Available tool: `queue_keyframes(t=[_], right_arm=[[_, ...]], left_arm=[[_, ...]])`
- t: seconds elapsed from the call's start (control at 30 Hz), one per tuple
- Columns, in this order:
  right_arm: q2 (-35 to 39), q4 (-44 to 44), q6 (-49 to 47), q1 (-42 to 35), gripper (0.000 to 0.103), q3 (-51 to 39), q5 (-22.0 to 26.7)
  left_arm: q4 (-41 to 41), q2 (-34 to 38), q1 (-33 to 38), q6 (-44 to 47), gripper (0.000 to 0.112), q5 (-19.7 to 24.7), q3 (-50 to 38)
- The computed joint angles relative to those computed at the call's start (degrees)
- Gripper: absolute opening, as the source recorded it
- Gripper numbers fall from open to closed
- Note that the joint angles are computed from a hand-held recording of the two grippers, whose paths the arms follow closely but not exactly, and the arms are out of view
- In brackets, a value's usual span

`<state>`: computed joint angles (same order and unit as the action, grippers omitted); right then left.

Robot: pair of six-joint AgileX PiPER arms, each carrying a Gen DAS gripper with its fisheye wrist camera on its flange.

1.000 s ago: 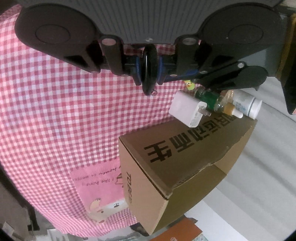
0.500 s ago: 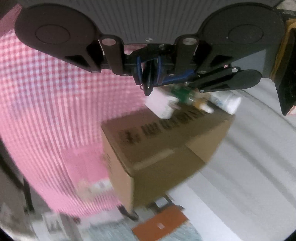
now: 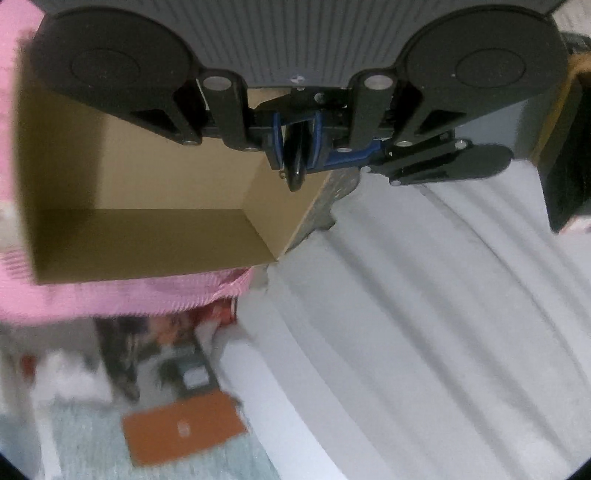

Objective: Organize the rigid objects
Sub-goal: 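Carry the black case into the cardboard box and open the right gripper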

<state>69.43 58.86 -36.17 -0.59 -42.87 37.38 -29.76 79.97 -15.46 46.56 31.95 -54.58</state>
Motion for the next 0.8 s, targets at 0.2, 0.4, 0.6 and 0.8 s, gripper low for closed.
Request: queue_keyframes(t=[0.2, 0.4, 0.6, 0.8], right_arm=[[28.2, -0.4, 7.8, 1.7, 0.017, -21.0, 2.7], [41.8, -4.4, 15.8, 4.2, 0.017, -33.2, 1.7], [43.6, -6.5, 18.6, 6.1, 0.019, -35.0, 0.5], [34.9, -7.3, 18.4, 5.7, 0.019, -28.8, -0.9]], left_arm=[[21.0, 14.3, -1.3, -20.3, 0.055, -4.9, -9.6], [11.3, 16.3, 4.0, -10.7, 0.070, -2.0, -11.9], [3.6, 12.0, 5.4, -4.2, 0.082, -2.8, -8.3], [-9.2, 5.5, 7.3, 8.5, 0.084, -2.4, -3.7]])
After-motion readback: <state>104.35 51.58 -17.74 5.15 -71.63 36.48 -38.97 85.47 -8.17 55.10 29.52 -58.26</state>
